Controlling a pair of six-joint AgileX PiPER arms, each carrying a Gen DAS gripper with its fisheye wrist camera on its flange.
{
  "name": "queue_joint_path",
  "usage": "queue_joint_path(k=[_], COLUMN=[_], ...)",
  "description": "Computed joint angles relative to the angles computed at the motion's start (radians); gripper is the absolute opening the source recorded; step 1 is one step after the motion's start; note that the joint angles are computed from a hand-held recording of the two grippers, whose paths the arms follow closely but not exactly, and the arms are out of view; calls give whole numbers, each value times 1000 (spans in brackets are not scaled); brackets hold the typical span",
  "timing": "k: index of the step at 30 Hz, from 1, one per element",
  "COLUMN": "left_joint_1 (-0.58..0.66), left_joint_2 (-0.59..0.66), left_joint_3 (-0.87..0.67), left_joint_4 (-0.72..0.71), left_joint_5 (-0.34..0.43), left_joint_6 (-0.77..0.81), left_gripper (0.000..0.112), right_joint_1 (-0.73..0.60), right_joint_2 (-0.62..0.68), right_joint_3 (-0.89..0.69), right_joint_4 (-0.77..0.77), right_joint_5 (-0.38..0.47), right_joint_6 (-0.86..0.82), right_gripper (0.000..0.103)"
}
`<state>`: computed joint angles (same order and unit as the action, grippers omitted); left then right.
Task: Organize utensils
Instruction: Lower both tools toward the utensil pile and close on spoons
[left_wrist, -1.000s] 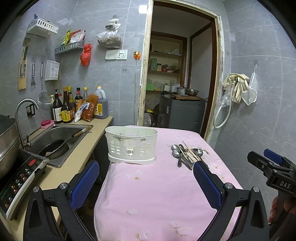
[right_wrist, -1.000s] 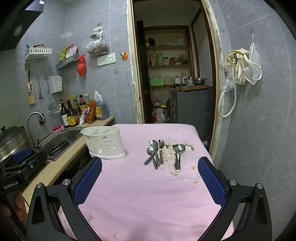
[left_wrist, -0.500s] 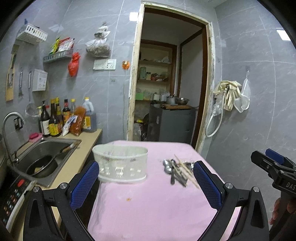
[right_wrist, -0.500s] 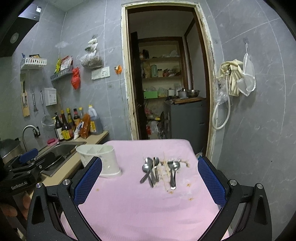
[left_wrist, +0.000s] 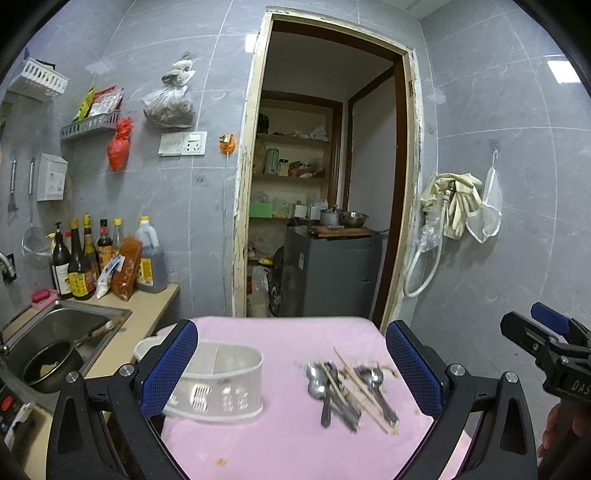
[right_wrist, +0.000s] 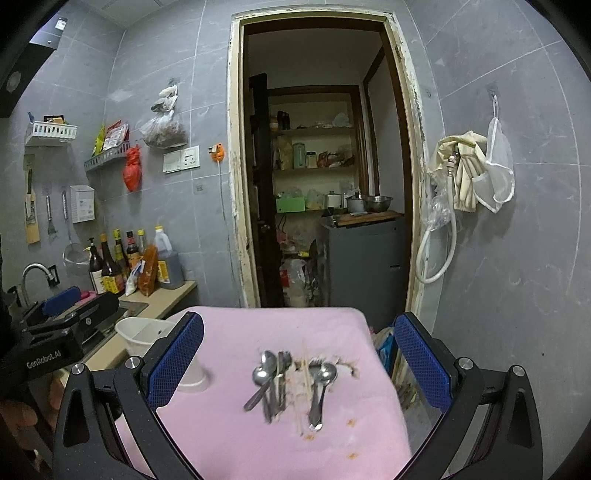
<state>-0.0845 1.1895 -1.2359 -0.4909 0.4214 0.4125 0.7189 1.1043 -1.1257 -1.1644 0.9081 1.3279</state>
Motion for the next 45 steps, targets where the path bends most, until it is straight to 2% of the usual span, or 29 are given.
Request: queue_joint_path(k=[2,7,9,12,16,20,23,25,29,31,38,40,45], left_joint_1=[-55,-135,-163,-187,-218,-245,-250,-248,-240,-240,-214,-198,-153], left_joint_2=[45,166,223,298,399,494,568,607,690,726,870,905,986], left_joint_3=[-21,-94,-134,-181,-253,-314,-369,-398,-462,-491,-644,-684,-777], left_joint_4=[110,332,428,468,496,512,486,457,411,416,379,349,239], left_joint_5=[-59,-101,-100,-93,-68,-50,-16,12,88,119,284,323,418], left_joint_6=[-109,-333,-424,-461,-490,-514,-511,-505,-515,-530,-524,-509,-443], left_gripper=[103,103,103,103,103,103,101,94,86,81,63,56,46], right_joint_1=[-102,-348,-467,-597,-696,-767,-799,-804,-835,-842,-864,-858,-849], right_joint_2=[17,81,127,196,314,426,503,549,656,695,910,943,1022], right_joint_3=[-1,1,-7,-11,-50,-97,-121,-150,-219,-242,-450,-482,-565], right_joint_4=[45,220,387,687,1087,1487,1684,1715,1827,1853,1850,1861,1884], right_joint_5=[-101,-347,-460,-585,-633,-613,-579,-551,-465,-441,-268,-240,-175], right_joint_6=[-45,-203,-362,-661,-1051,-1429,-1631,-1669,-1782,-1808,-1787,-1786,-1818], right_gripper=[102,102,102,102,102,100,87,76,66,57,44,36,31])
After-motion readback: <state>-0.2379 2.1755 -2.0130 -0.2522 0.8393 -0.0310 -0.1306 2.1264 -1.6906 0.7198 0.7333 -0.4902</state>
